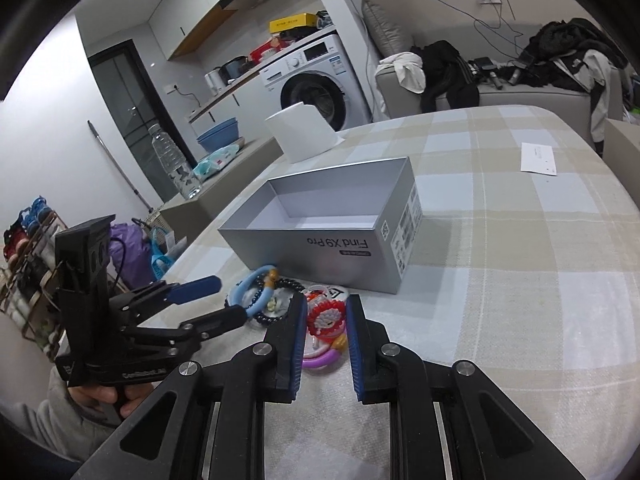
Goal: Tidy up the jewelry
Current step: 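Lower the left tool onto the light-blue bangle and close on it, then carry the light-blue bangle into the grey box and release it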
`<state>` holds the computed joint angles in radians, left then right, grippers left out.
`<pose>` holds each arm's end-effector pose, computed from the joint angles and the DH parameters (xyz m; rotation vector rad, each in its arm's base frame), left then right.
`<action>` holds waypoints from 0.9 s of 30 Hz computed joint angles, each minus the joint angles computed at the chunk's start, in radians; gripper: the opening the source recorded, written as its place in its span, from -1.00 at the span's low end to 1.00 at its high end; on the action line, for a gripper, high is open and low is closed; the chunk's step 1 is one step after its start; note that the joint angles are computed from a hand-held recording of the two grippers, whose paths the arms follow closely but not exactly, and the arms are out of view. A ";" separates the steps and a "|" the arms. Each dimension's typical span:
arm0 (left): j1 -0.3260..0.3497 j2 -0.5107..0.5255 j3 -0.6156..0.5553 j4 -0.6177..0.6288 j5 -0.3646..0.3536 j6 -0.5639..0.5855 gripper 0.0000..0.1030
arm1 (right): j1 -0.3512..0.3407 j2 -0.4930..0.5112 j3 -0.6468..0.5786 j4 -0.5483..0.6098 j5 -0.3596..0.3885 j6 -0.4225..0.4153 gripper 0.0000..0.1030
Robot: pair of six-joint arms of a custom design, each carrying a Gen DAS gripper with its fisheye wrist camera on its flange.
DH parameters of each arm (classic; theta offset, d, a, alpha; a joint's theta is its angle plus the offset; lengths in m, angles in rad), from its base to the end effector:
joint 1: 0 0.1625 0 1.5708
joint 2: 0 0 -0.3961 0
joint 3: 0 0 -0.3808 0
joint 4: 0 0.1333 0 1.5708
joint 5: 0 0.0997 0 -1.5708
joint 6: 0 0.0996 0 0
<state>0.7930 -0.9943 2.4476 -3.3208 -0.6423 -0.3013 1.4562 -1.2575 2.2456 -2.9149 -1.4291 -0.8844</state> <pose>-0.1102 -0.4155 0.0885 0.3810 2.3088 -0.8995 0.0939 -0.4733 0.1637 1.1770 -2.8021 0.5832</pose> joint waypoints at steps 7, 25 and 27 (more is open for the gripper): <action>0.012 -0.009 -0.008 0.013 -0.019 0.004 0.00 | -0.002 0.000 -0.003 0.009 -0.002 0.000 -0.64; 0.010 0.016 -0.048 0.072 0.031 0.046 0.05 | -0.004 -0.003 -0.007 0.021 0.000 0.004 -0.64; 0.010 0.003 -0.042 0.081 0.020 0.039 0.05 | -0.003 -0.002 -0.007 0.022 -0.001 0.003 -0.64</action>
